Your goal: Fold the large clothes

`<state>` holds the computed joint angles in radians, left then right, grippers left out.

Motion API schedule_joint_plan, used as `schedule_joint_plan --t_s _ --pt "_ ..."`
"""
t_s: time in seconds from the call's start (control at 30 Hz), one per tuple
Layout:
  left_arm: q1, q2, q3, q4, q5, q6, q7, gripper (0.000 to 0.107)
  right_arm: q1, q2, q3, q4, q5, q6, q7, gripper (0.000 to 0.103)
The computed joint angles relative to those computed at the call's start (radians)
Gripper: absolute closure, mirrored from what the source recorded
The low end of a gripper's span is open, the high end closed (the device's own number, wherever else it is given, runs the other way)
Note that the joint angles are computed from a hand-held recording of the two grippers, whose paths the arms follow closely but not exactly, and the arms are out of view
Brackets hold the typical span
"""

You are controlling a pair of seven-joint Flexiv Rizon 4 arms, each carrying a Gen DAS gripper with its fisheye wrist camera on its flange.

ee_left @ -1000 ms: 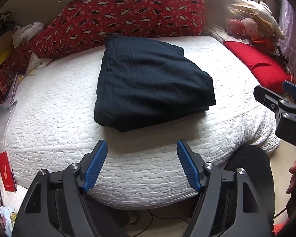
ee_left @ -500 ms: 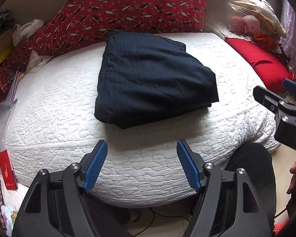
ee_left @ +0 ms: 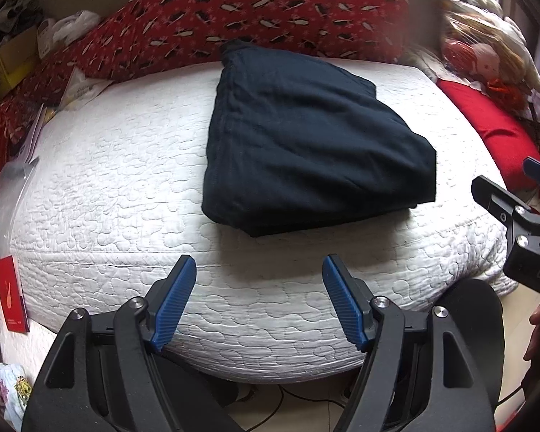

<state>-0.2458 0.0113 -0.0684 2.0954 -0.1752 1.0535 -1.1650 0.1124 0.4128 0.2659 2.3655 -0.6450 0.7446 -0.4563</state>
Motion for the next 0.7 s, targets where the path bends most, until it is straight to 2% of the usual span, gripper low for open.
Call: schedule_joint_plan --t_s 0.27,0.7 --pt "0.008 -0.023 0.0 -0.022 0.01 -0.002 -0.012 0.034 0.003 -0.037 -0.013 -0.015 0.001 0.026 -0.034 0.001" --pt "0.02 -0.002 0.013 0.005 -0.021 0.021 0.015 0.034 0.01 -0.024 0.003 -0.015 -0.023 -0.002 -0.006 0.001"
